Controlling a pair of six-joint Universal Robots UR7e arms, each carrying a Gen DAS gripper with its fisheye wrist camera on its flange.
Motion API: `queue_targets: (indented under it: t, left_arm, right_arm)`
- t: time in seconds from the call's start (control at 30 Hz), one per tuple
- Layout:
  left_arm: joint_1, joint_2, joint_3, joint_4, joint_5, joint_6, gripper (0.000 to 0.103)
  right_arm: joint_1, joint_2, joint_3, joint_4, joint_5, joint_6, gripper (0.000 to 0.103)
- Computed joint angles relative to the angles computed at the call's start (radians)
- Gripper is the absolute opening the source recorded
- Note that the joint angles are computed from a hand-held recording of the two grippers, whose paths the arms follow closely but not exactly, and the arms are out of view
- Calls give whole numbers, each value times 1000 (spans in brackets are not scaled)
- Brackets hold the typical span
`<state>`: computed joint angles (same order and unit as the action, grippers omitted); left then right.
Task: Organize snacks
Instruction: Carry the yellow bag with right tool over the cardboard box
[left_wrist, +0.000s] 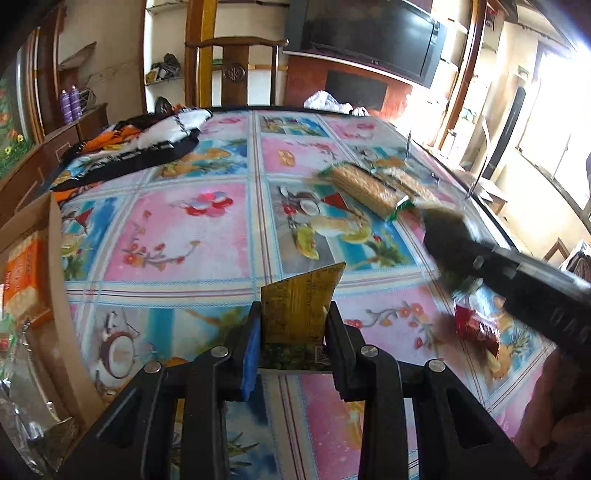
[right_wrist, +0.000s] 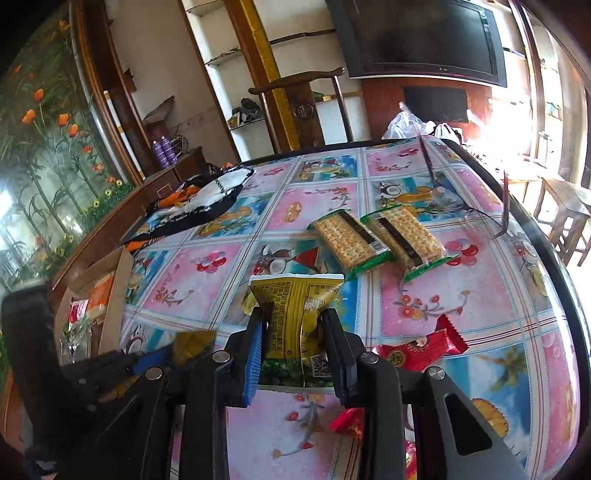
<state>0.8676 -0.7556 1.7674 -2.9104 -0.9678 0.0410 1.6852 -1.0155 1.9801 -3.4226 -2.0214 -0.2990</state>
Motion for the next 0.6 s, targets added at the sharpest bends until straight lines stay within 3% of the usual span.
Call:
queue_targets:
  t: [0.6]
  left_arm:
    - [-4,-40,29,-60,-19,8,31]
  right_arm:
    - [27,47,1,-31,-5,-74,33]
